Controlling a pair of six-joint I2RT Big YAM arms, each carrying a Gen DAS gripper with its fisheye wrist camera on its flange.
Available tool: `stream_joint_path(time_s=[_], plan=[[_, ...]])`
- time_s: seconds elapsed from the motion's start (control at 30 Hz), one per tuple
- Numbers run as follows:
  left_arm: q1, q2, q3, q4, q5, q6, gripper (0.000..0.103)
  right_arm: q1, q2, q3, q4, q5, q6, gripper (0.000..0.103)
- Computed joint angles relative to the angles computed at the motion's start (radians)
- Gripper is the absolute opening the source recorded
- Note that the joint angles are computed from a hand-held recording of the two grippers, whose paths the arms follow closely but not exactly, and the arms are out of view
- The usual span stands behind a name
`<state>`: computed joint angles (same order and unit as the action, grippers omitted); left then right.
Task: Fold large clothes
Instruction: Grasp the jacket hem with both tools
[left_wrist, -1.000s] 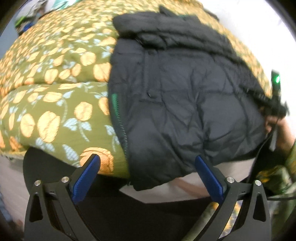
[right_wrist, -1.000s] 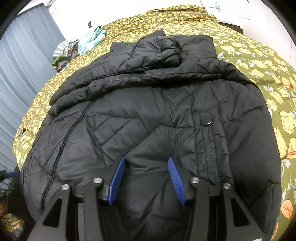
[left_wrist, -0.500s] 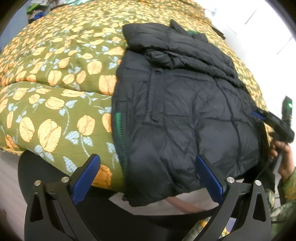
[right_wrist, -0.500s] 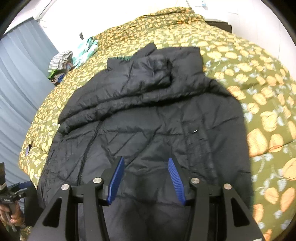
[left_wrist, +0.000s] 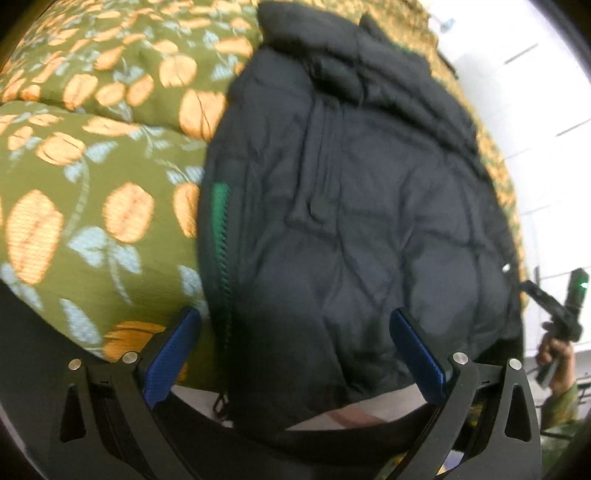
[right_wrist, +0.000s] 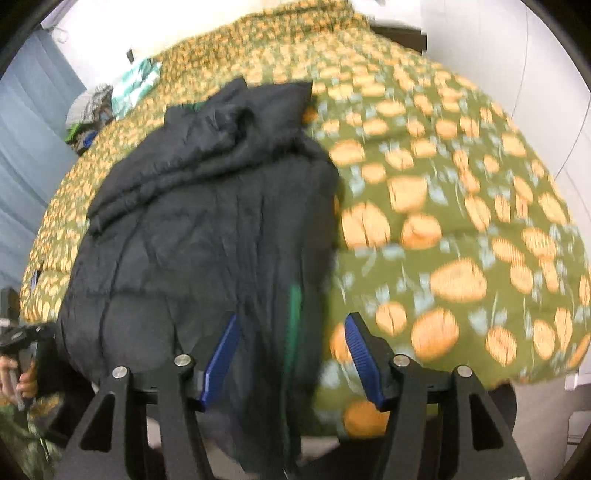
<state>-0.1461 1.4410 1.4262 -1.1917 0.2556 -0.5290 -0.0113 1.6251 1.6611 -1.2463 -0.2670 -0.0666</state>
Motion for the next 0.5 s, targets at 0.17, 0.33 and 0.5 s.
stream_joint_path(time_s=[0.17, 0.33, 0.5], plan=[[-0.018, 0.045, 0.026, -0.038, 0.032, 0.035, 0.102, 0.013, -0.014, -0.048, -0.073, -0.025, -0.111, 0.06], [-0.025, 0.069, 0.052, -0.076, 0.044, 0.051, 0.101, 0.052, 0.001, -0.063, -0.108, 0.021, -0.175, 0.06], [-0.035, 0.062, 0.056, -0.131, 0.006, 0.073, 0.067, 0.028, 0.011, -0.028, -0.162, -0.006, -0.162, 0.034]])
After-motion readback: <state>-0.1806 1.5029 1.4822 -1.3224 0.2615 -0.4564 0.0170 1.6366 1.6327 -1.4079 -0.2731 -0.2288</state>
